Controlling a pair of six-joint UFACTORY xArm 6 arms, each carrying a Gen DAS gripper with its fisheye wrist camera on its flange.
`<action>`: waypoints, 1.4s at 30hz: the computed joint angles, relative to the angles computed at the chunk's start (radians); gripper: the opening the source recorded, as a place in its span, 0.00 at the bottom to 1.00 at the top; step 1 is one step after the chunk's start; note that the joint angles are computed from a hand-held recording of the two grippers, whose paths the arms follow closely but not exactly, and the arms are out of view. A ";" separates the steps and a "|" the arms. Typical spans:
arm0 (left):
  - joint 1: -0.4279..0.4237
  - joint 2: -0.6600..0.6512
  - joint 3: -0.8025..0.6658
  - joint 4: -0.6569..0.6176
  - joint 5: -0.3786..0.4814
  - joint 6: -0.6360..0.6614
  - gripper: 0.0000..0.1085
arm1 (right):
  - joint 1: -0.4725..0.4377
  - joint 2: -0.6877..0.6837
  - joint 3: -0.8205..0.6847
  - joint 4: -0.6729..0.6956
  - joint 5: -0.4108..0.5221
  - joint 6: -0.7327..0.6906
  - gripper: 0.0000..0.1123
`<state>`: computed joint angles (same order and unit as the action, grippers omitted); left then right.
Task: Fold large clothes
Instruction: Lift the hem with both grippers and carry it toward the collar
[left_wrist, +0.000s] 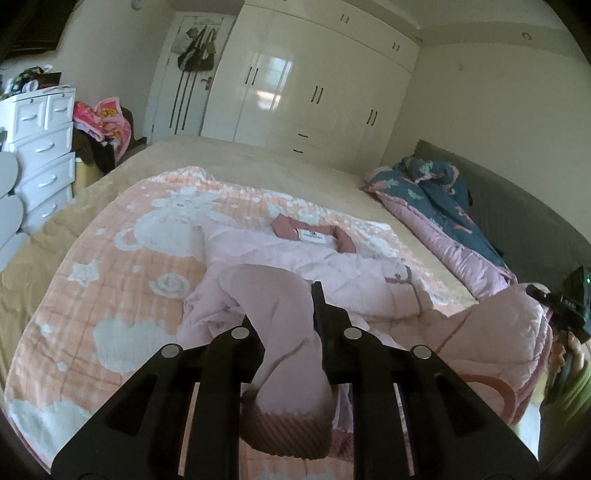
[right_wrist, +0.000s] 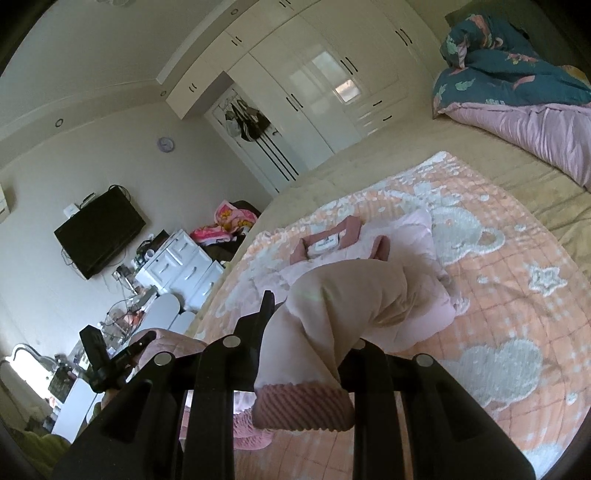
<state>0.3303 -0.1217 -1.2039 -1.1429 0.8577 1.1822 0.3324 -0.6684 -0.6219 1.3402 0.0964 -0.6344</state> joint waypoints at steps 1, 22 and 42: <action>-0.002 0.008 -0.012 0.001 -0.001 -0.009 0.08 | -0.003 0.002 -0.004 -0.002 0.001 0.000 0.18; -0.069 0.151 -0.246 0.044 -0.071 -0.150 0.08 | -0.094 0.178 -0.222 -0.046 0.047 0.002 0.18; -0.177 0.523 -0.696 0.341 -0.193 -0.434 0.09 | -0.298 0.560 -0.562 0.087 0.230 0.032 0.19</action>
<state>0.1536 0.4009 -1.8996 -0.8019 0.6646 0.7478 0.0341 -0.1081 -1.1843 1.4268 0.3267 -0.6028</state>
